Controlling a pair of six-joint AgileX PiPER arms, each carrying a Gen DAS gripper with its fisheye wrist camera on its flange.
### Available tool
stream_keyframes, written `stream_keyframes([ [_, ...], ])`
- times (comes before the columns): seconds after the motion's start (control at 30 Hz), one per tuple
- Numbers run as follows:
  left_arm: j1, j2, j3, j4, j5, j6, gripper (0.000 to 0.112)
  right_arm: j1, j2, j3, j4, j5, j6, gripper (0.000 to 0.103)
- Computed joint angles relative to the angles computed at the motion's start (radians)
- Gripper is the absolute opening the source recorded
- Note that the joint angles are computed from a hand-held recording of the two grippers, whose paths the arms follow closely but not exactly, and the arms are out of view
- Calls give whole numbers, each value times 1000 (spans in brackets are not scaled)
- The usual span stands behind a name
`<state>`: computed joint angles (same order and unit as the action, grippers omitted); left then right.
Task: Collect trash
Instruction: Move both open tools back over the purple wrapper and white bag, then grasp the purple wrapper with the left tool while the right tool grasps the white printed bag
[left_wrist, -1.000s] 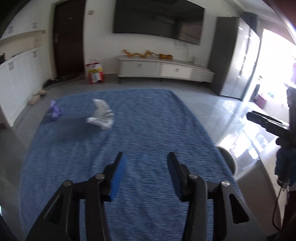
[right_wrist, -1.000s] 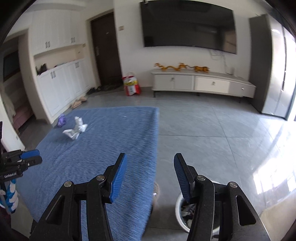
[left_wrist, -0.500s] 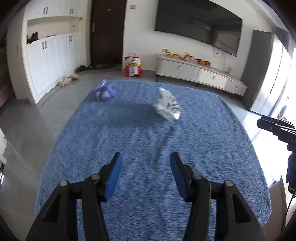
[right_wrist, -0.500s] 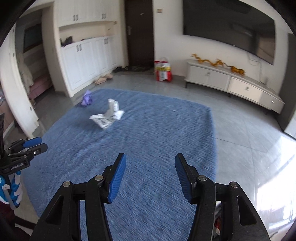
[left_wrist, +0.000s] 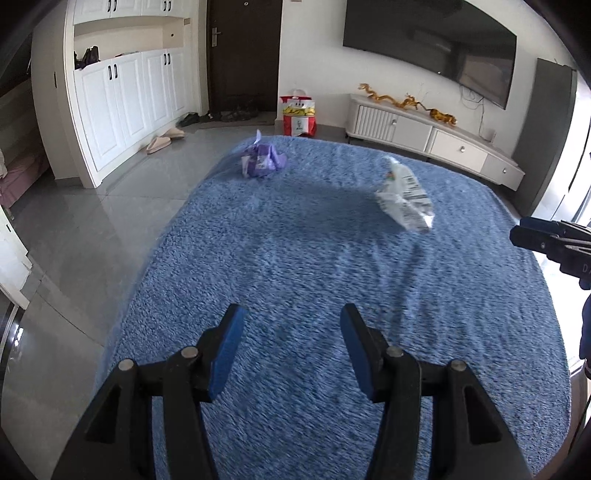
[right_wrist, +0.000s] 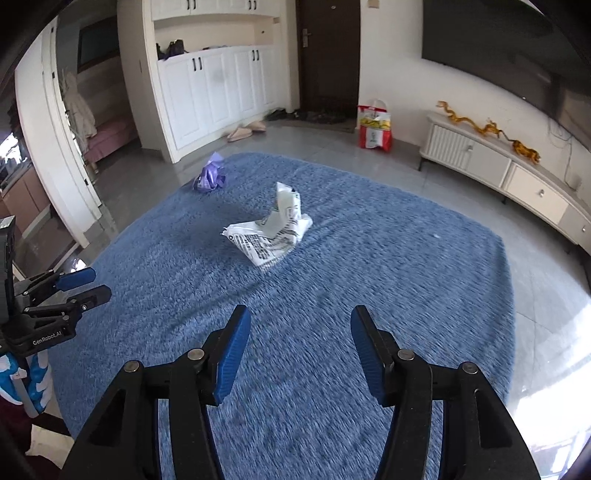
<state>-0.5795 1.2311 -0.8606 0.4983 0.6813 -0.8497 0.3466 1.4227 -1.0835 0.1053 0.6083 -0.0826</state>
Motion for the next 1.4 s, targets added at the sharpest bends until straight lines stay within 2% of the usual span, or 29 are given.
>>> stream_keyframes([
  [0.2, 70, 66, -14, -29, -33, 62, 55, 15, 114, -78, 25, -26, -26, 57],
  [0.47, 208, 187, -142, -159, -47, 308, 64, -17, 249, -195, 131, -45, -95, 63],
  [0.6, 270, 308, -298, -145, -49, 383, 67, -28, 312, -243, 162, -55, -111, 68],
  [0.67, 304, 386, -402, -174, -46, 446, 68, -26, 346, -269, 152, -66, -96, 77],
  [0.77, 355, 535, -606, -273, -16, 561, 68, -34, 395, -310, 199, -72, -120, 78],
  [0.87, 365, 668, -780, -249, 14, 559, 68, -46, 443, -357, 244, -68, -148, 78],
  [0.97, 401, 801, -960, -354, 68, 611, 68, -54, 481, -395, 276, -64, -175, 78],
  [1.07, 428, 893, -1070, -437, 111, 617, 68, -55, 504, -408, 312, -64, -200, 78],
  [1.17, 440, 923, -1075, -502, 94, 627, 66, -55, 534, -428, 355, -61, -228, 78],
  [1.23, 430, 920, -1041, -490, 63, 617, 64, -55, 549, -436, 379, -60, -241, 77],
  [1.33, 404, 888, -970, -410, 12, 559, 54, -57, 566, -440, 415, -62, -256, 67],
  [1.4, 405, 860, -925, -421, -20, 557, 51, -60, 575, -442, 439, -61, -267, 60],
])
